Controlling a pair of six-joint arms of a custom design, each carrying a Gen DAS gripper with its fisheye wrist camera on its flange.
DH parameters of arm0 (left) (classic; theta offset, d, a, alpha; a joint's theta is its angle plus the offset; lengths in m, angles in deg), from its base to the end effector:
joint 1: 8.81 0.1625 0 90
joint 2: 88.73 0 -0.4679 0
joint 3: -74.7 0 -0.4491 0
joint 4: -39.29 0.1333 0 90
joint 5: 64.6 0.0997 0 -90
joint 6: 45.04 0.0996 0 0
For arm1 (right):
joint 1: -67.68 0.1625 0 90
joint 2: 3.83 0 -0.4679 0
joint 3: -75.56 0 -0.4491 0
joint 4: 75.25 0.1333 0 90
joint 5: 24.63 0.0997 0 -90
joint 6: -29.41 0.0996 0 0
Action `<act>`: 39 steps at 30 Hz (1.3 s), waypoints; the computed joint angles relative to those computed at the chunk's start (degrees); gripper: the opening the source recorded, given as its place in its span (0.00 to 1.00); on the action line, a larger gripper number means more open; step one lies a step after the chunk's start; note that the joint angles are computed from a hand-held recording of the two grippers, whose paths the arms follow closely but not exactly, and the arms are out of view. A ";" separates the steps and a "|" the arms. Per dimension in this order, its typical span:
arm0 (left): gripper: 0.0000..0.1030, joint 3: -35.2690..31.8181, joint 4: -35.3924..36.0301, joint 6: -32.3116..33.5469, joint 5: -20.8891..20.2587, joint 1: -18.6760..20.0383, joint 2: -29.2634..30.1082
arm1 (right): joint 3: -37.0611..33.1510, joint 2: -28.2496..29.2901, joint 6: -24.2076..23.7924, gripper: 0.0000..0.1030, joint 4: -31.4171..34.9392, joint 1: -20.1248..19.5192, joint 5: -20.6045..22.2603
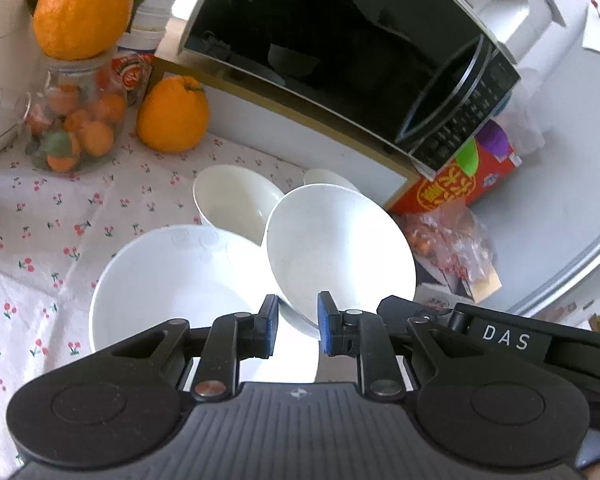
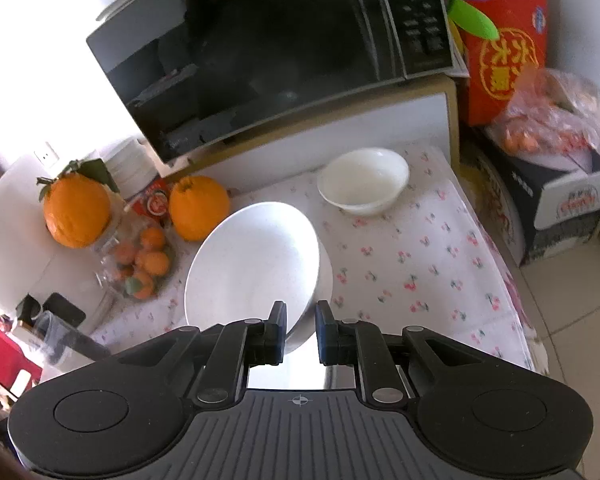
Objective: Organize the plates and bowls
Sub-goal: 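Lift the white bowl with both grippers and carry it beside the plate stack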
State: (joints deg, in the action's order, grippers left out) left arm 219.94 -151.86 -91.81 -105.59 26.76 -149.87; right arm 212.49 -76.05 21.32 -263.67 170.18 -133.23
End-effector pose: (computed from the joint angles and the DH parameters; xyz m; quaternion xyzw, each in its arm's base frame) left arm -0.1931 -0.3944 0.0923 -0.0012 0.9020 -0.4026 0.1561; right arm 0.2009 -0.4369 0.1788 0.1227 -0.9376 0.2919 0.1435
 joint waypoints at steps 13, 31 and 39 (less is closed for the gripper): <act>0.18 -0.59 -5.51 6.16 -8.31 0.23 3.41 | 1.98 -5.26 1.41 0.15 3.67 -3.98 -1.55; 0.15 -2.48 -0.94 8.18 -15.38 0.47 7.39 | 3.08 -8.24 -0.52 0.17 11.68 -6.94 -5.93; 0.15 -2.10 0.77 7.94 -15.02 0.16 7.61 | 2.71 -7.14 -1.17 0.19 12.21 -6.73 -7.85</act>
